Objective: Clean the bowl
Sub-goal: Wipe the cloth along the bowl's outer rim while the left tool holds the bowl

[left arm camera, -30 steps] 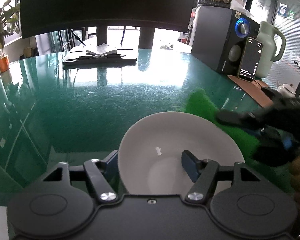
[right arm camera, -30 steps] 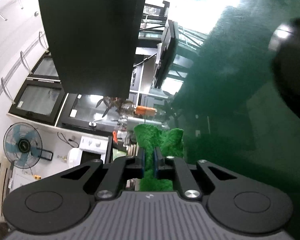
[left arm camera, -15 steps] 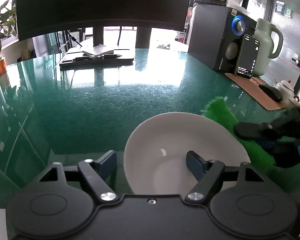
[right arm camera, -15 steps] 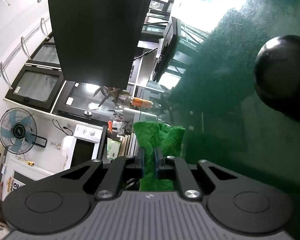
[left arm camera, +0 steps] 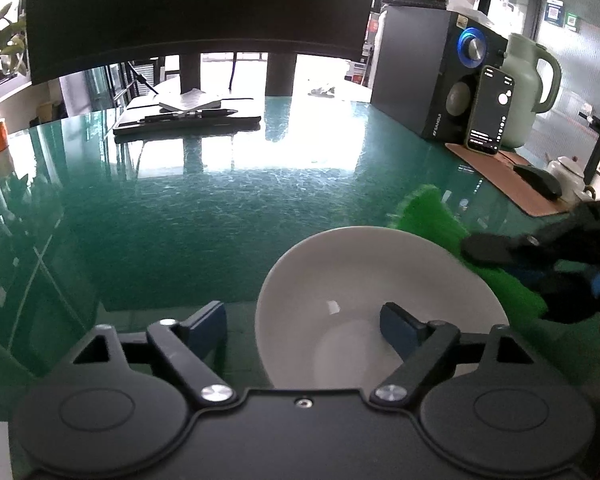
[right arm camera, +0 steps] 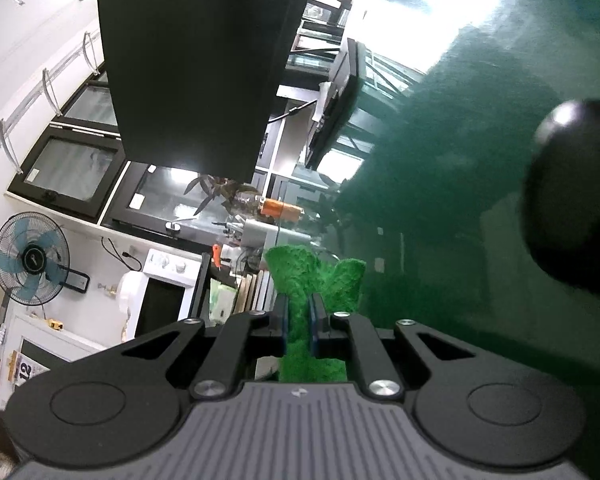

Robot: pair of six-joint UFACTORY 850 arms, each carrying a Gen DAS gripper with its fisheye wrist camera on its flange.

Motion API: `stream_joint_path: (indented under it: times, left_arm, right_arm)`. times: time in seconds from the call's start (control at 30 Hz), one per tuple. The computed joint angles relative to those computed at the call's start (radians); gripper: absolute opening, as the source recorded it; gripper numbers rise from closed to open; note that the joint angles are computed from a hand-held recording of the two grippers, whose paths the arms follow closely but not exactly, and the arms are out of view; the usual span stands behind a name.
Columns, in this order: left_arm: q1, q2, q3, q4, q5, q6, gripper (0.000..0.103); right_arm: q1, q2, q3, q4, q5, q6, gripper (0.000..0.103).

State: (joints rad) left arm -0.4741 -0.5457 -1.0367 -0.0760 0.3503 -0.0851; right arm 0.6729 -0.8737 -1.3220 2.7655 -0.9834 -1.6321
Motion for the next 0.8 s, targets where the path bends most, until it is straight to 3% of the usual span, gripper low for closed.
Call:
stream_joint_path:
  times: [0.13,0.4,0.8]
  left_arm:
    - [-0.002,0.000,0.001,-0.019,0.001,0.022,0.084]
    - [-0.006,0.007,0.012,-0.007,0.013,0.012,0.077]
    - [-0.003,0.005,0.010,0.012,0.015,-0.002,0.078]
  right_arm:
    - [0.000,-0.004,-0.003,0.005,-0.002,0.006,0.011]
    - [-0.010,-0.084,-0.138,-0.017,0.033,0.064,0.011]
    - [-0.003,0.011,0.022,-0.028,-0.011,0.031,0.013]
